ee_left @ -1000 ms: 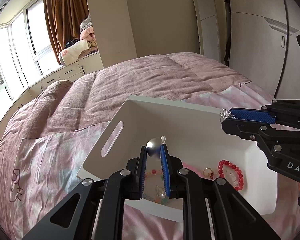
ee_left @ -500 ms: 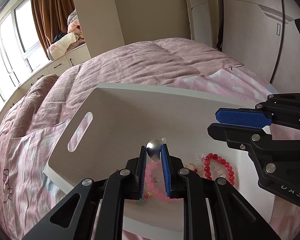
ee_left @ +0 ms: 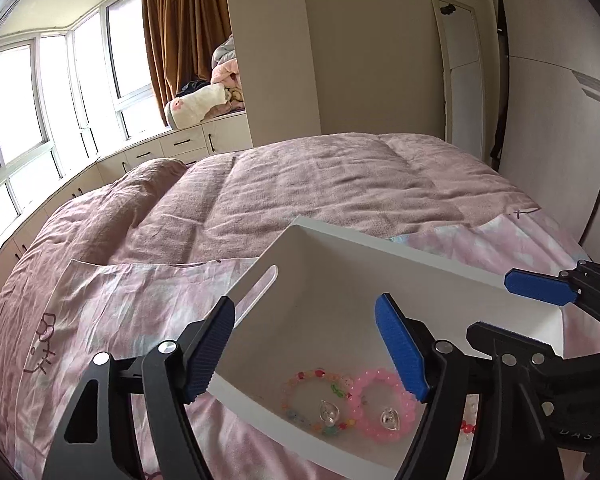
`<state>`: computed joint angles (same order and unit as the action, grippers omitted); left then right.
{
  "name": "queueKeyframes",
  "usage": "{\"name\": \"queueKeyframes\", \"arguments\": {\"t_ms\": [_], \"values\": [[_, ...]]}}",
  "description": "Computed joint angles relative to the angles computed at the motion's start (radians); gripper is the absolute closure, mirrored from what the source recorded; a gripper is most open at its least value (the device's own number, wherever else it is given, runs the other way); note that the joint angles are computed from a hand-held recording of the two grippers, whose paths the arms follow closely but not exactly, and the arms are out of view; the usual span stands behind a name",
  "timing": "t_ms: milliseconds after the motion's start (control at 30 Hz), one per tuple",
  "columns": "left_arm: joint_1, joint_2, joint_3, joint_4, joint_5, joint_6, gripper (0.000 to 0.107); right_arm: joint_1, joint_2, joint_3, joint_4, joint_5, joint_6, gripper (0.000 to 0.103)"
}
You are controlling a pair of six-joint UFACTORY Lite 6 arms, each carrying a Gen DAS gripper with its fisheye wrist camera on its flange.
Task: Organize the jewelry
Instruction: 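Withdraw both open tools back from the white box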
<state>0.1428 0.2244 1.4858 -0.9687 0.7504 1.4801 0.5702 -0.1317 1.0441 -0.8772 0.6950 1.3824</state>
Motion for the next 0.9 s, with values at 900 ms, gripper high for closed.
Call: {"name": "queueKeyframes", "arguments": {"t_ms": [900], "values": [[0.288,-0.115,-0.007,-0.102,0.121,-0.046,0.008,0.297,-0.080,0.211,-0.141,0.454,-0.053,0.005]]}}
